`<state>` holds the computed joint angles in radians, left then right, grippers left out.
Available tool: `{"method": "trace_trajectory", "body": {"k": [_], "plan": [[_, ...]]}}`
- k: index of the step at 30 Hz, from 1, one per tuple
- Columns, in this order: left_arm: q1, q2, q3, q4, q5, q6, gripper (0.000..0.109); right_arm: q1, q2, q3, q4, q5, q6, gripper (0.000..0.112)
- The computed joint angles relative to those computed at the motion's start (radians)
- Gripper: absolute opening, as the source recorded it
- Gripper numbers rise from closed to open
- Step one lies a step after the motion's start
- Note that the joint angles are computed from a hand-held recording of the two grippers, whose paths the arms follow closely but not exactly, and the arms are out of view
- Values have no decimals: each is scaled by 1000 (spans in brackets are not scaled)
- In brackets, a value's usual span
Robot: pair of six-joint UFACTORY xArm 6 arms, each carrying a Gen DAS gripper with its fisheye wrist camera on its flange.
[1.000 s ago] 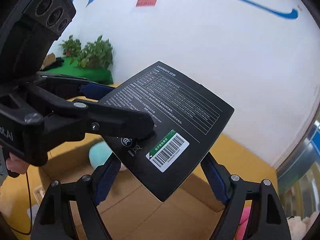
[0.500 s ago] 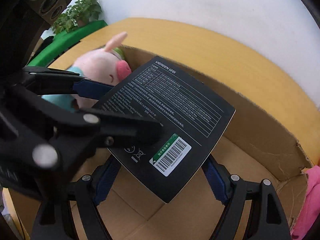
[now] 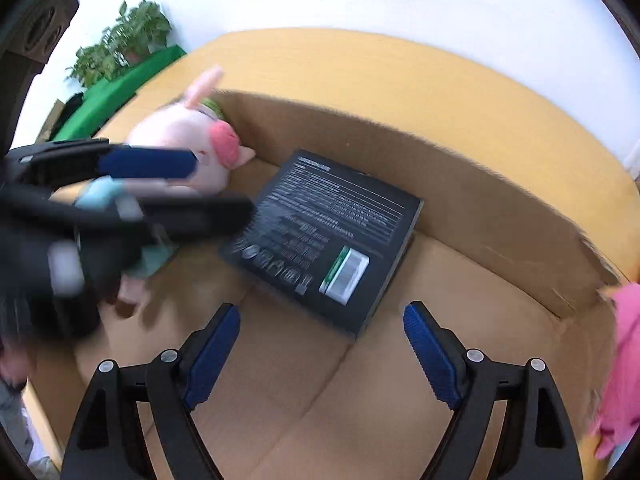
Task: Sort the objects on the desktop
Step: 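Carry the black box with both grippers and release it inside the cardboard box, then move the right gripper to the black sunglasses and close on the frame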
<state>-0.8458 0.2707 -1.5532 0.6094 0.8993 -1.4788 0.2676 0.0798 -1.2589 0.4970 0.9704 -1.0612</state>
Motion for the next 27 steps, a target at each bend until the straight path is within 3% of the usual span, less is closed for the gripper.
{"method": "trace_trajectory", "body": {"k": [3, 4, 6, 9, 12, 17, 19, 27], "plan": [[-95, -141, 129, 143, 39, -124, 71, -63, -163, 124, 62, -7, -82, 96], [-131, -183, 172, 183, 57, -169, 78, -85, -193, 139, 80, -11, -103, 101], [-213, -253, 250, 249, 114, -256, 81, -168, -309, 223, 146, 21, -163, 103], [-246, -187, 205, 223, 130, -262, 81, -289, -442, 334, 255, 133, -190, 103], [-278, -188, 255, 169, 114, -304, 81, -380, -520, 431, 298, 229, -204, 103], [-310, -189, 340, 114, 13, -431, 81, -357, -614, 612, 243, 122, -199, 102], [-349, -166, 312, 125, 62, -446, 81, -391, -612, 622, 266, 142, -225, 101], [-383, -139, 277, 137, 77, -491, 81, -445, -636, 647, 266, 138, -284, 101]]}}
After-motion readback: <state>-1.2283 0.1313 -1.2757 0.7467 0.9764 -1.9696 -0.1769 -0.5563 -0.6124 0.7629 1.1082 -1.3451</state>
